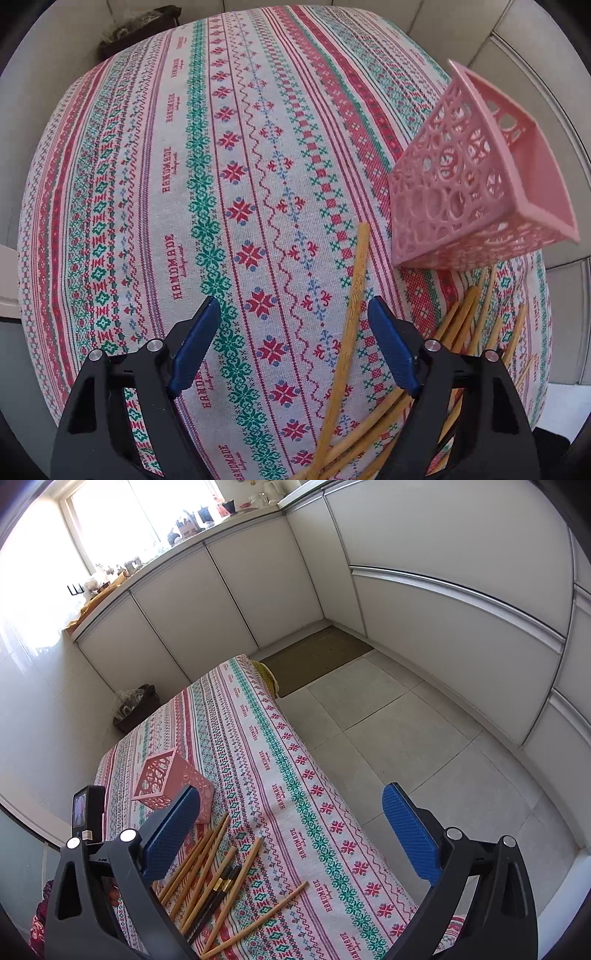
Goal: Organize utensils
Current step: 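Lower the left tool and close it on one wooden chopstick while the right tool approaches the pile, then close the right tool on a chopstick while the left tool lifts its chopstick upright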
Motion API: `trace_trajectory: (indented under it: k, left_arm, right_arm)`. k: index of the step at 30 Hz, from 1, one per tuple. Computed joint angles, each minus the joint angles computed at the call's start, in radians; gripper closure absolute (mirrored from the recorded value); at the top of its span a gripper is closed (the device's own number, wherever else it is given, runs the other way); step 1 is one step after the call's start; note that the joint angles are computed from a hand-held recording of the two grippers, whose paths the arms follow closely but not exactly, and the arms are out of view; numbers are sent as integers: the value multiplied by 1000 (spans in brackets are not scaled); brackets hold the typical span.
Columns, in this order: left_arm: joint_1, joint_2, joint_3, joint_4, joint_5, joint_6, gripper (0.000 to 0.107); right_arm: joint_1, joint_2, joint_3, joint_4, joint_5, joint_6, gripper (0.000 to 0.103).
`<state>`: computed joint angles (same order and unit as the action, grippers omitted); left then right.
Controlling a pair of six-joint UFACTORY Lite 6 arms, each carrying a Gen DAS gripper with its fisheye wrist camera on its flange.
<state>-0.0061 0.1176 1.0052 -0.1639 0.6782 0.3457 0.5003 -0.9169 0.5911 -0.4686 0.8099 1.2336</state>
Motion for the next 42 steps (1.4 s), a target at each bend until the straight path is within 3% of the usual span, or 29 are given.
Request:
trace_trajectory:
  k: [3,5,8,12,13,15,16,17,22,27,31,33,35,38,42]
  left_arm:
    - [-36,18,-15,47,-40,-25,25]
    - [-53,33,-6,107,-54,-93,18]
    - [-2,122,86,140,-28,-129,11]
    - [84,232,228,145,46,-110,11]
    - [106,241,248,124,60,-79,19]
    - [129,240,279,100,76,-52,47]
    - [130,241,293,99,85,-56,77]
    - [133,251,315,103,98,-62,99]
    - [180,170,239,27,113,0,100]
    - [372,-15,118,-150,141,225,100]
    - [526,-216,59,-312,251,389,101]
    - [624,-422,-27,-380,362,471,101]
    - [797,-551,-73,-500,500,625,101]
    - [926,-638,-70,-618,602,723,101]
    - [1155,-654,17,-742,812,861,101]
  right_arm:
    - [22,16,1,-12,-3,16,7]
    - [26,22,2,-14,2,22,7]
    - [-14,28,-3,26,-9,-11,7]
    - [-127,24,-18,161,-53,-153,7]
    - [-149,26,-22,189,-62,-180,7]
    - [-191,36,-30,250,-81,-239,7]
    - [-206,46,-32,278,-90,-263,7]
    - [-222,58,-33,311,-98,-292,7]
    - [-283,108,-54,465,-121,-420,7]
    - [-371,150,-92,665,-100,-601,7]
    - [-365,185,-155,747,-83,-647,7]
    - [-356,201,-193,790,-68,-649,10]
    - [-353,194,-231,846,-51,-643,25]
    - [-270,250,-254,858,-84,-568,40]
    - [-150,358,-187,802,-111,-392,45]
